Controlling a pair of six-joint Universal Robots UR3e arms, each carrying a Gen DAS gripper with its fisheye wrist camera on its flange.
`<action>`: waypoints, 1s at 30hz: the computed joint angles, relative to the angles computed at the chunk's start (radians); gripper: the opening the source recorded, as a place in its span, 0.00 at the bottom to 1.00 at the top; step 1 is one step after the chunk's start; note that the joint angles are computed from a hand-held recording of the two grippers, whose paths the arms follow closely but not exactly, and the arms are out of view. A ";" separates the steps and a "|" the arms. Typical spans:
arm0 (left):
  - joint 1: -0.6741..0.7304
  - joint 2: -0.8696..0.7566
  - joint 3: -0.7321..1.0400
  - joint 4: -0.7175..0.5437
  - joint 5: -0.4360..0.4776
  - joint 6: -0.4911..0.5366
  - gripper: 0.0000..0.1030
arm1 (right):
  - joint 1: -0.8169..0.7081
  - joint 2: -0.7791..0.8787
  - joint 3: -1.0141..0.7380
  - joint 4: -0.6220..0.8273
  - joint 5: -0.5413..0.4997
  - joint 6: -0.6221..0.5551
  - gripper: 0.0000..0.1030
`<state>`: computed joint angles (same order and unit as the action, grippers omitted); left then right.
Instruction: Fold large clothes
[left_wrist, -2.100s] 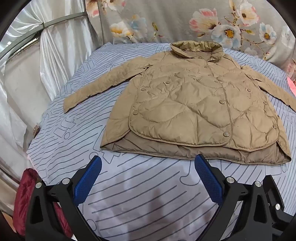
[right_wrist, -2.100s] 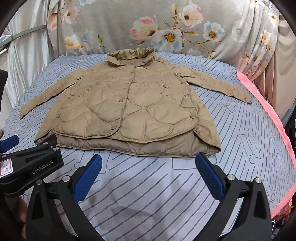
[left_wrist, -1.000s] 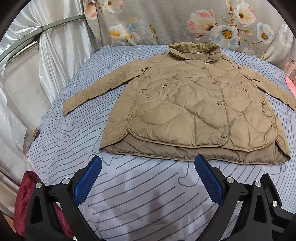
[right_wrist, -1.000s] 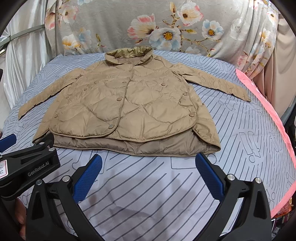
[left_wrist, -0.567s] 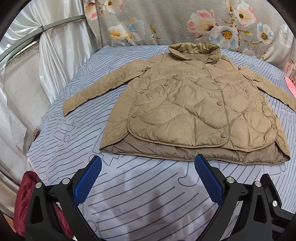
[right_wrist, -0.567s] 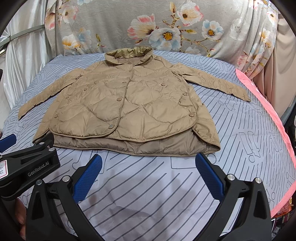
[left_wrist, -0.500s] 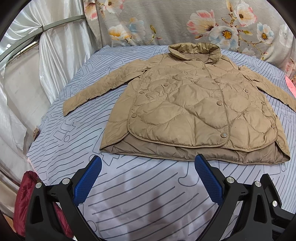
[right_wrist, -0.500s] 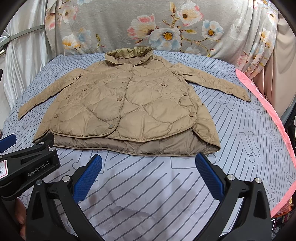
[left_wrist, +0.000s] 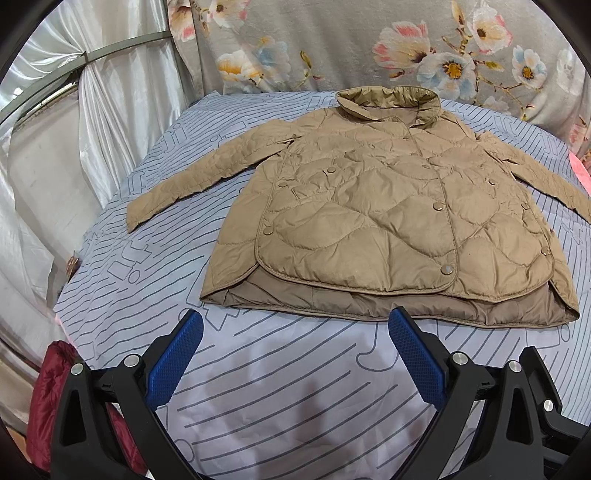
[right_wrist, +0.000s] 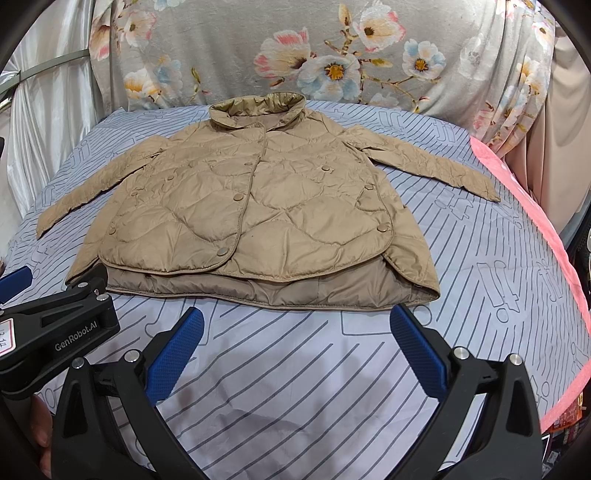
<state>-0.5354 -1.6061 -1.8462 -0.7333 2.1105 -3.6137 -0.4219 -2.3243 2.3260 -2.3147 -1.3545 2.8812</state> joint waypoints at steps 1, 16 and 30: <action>0.000 0.000 0.000 0.000 -0.001 -0.001 0.95 | 0.002 0.001 0.001 -0.003 -0.002 0.003 0.96; -0.001 0.000 -0.003 0.004 0.001 -0.002 0.95 | 0.022 0.021 0.001 -0.025 -0.017 0.018 0.96; -0.002 0.001 -0.006 0.006 0.002 -0.002 0.95 | 0.032 0.030 0.001 -0.035 -0.024 0.026 0.96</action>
<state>-0.5375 -1.6050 -1.8517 -0.7273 2.1125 -3.6154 -0.3896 -2.2945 2.3272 -2.3497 -1.3788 2.9069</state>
